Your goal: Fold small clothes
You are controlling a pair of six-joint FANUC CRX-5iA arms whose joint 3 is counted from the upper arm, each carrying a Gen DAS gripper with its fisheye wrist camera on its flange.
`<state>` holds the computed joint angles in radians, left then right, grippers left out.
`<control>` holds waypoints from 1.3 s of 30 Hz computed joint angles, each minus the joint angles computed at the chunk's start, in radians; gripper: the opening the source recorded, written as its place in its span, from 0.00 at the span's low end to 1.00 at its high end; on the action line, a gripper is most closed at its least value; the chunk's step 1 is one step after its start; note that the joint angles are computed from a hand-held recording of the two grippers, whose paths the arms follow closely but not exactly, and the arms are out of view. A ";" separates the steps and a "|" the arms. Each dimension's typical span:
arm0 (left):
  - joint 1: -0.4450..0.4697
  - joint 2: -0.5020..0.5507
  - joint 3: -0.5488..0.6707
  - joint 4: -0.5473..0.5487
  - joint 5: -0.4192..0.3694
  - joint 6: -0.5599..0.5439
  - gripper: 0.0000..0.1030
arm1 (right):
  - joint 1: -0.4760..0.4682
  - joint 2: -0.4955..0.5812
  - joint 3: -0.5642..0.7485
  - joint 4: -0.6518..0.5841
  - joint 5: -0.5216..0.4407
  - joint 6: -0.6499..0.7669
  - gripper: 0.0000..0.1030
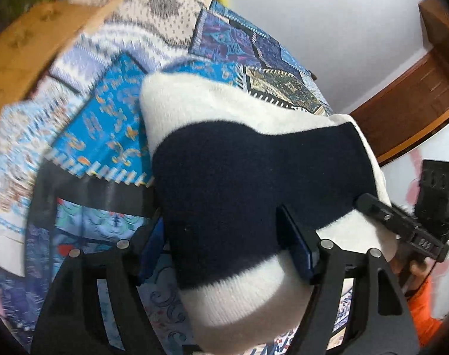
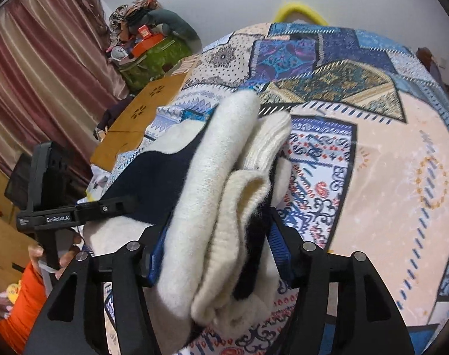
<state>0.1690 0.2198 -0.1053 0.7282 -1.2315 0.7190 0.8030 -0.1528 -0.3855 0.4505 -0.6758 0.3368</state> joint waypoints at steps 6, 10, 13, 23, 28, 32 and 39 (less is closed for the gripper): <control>0.025 -0.157 -0.061 0.017 0.069 -0.074 0.70 | 0.065 -0.074 -0.045 0.168 -0.078 -0.137 0.55; 0.050 -0.278 -0.113 0.090 0.101 -0.144 0.70 | 0.138 -0.139 -0.073 0.344 -0.153 -0.247 0.55; 0.075 -0.386 -0.165 0.165 0.130 -0.216 0.70 | 0.205 -0.180 -0.085 0.479 -0.212 -0.318 0.55; 0.196 -0.711 -0.357 0.463 0.133 -0.429 0.70 | 0.456 -0.198 -0.097 0.893 -0.449 -0.485 0.55; 0.250 -0.839 -0.459 0.569 0.160 -0.492 0.75 | 0.547 -0.148 -0.081 0.986 -0.573 -0.521 0.61; 0.298 -0.883 -0.493 0.590 0.134 -0.501 0.83 | 0.591 -0.096 -0.065 1.010 -0.676 -0.550 0.80; 0.341 -0.888 -0.511 0.575 0.086 -0.482 0.96 | 0.612 -0.054 -0.045 0.992 -0.757 -0.565 0.99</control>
